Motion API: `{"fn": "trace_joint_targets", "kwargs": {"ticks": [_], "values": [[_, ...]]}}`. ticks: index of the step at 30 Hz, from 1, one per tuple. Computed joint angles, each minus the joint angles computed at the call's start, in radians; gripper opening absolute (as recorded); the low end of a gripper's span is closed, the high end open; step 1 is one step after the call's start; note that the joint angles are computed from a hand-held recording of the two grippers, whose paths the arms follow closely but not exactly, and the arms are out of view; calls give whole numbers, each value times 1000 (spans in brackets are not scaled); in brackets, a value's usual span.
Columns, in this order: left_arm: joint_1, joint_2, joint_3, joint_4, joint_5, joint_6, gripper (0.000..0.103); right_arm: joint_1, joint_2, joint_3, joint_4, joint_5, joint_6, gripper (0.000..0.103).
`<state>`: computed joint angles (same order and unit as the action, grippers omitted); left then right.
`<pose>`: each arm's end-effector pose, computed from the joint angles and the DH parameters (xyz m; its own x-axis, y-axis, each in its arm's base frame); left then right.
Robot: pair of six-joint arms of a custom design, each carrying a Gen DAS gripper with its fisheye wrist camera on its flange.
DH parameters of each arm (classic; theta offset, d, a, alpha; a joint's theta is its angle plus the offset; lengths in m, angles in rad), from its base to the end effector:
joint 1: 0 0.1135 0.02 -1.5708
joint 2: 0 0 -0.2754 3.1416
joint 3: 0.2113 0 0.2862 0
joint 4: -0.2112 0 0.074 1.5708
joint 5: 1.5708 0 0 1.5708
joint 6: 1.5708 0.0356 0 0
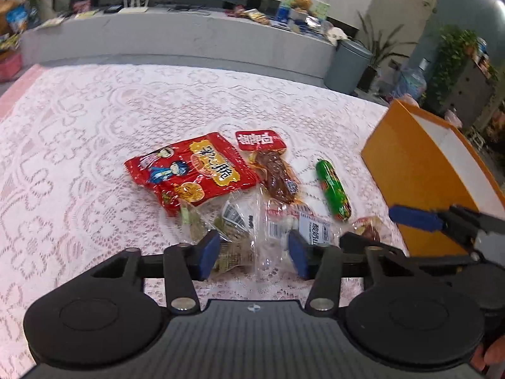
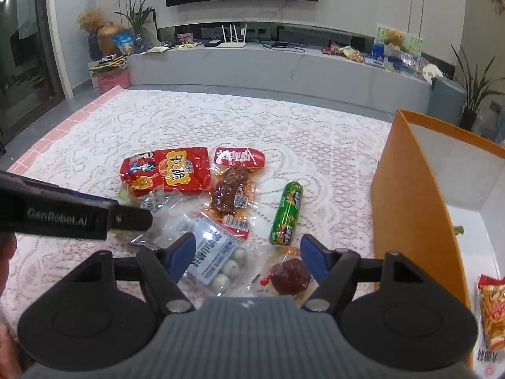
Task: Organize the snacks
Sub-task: 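Grasp the clear quail-egg pack with the right gripper while the left grasps the clear green-snack pack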
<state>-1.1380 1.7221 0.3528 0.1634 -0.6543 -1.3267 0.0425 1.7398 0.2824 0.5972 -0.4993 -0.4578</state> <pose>0.1089 -0.1841 0.0281 -0.7052 -0.3093 -0.6379 -0.2281 0.9510 -0.2090 0.2254 0.0266 0.0340 -0.5248 -0.4107 -0.7456 -0.6481 0.7607 0.0372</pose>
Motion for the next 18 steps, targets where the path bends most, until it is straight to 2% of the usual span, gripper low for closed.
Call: {"fn": "trace_joint_targets", "kwargs": {"ticks": [1,2,10,14,18], "values": [[-3,4,-3,11,-2,10,81,6,16,4,11,1,-3,72],[-4,6,-12,34,0,21,86,8,30,10,15,-5,-14,73],[28,-39,-70,-3,40,-100,86,55,124,14,100,-26,-111,82],[28,-4,-46,-22,32,-52,86,107,200,24,177,-6,-170,84],[70,60,-35,52,54,30,86,127,246,38,215,8,-201,84]]}}
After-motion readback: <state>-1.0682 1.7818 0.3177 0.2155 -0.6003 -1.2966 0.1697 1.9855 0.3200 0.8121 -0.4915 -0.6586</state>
